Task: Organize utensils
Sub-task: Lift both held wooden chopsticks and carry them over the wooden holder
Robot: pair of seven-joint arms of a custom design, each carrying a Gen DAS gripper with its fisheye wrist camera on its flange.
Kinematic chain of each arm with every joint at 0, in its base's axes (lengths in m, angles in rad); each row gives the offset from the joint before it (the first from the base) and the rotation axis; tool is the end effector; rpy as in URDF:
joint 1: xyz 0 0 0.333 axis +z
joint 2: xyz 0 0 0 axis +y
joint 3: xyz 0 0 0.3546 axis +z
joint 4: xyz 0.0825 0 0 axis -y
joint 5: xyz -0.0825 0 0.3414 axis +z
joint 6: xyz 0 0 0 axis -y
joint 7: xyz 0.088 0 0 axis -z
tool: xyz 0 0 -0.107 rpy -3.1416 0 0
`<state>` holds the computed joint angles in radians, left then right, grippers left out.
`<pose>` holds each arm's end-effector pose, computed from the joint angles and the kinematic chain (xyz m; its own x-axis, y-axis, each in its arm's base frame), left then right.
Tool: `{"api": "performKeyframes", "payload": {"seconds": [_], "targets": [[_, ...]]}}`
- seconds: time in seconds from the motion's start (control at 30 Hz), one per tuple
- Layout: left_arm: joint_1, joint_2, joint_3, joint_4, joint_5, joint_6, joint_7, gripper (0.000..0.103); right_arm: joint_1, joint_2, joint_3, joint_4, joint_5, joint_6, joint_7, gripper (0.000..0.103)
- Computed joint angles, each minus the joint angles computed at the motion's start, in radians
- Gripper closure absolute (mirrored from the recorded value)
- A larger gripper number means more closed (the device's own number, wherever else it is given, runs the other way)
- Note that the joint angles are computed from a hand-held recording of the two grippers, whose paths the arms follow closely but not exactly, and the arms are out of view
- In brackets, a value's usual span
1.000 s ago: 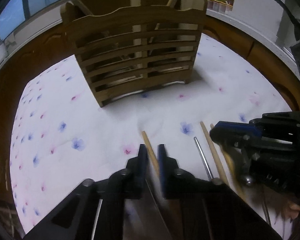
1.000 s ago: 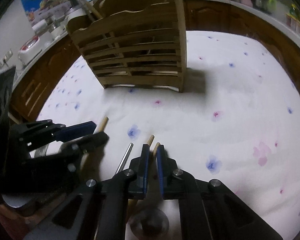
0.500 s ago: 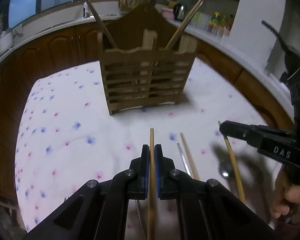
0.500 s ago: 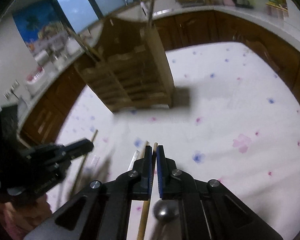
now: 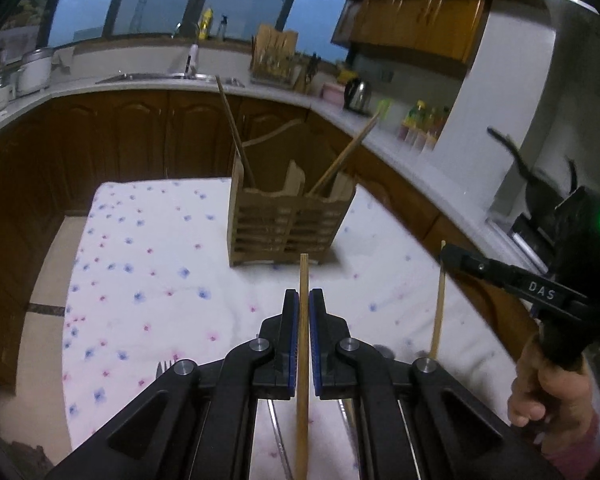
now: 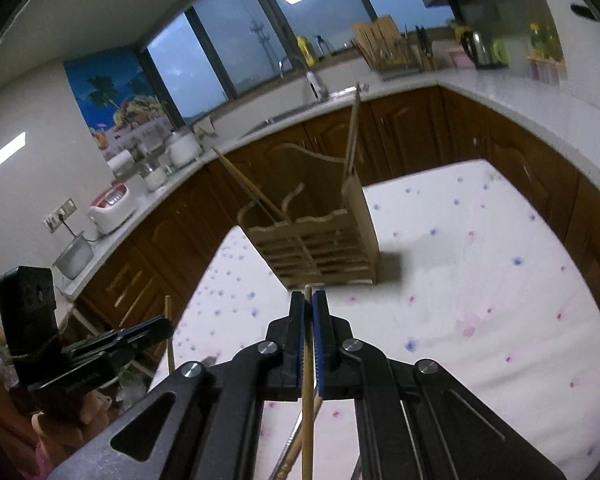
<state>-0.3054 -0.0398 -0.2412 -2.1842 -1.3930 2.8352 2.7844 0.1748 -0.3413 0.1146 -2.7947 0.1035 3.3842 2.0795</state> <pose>0.4638 -0.2246 0.5124 -0.6067 -0.7358 0.3009 -0.6119 0.1906 -0.7676 0.3644 0.1002 0.4893 -0.1118 -0.9034 -0.4139 -0.6139 0.3903 -0.6861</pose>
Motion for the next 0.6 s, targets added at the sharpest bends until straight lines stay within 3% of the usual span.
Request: {"api": "performKeyframes", "payload": {"seconds": [0.4,0.6], "targets": [[0.014,-0.138,0.033,-0.085,-0.188,-0.042,0.168,0.100,-0.184,-0.127,0.191,-0.011,0.037,0.001,0.003,0.100],[0.027,-0.150,0.027,-0.085,-0.236,-0.041,0.214,0.100,-0.213,-0.152,0.211,-0.010,0.025,0.001,0.014,0.100]]}}
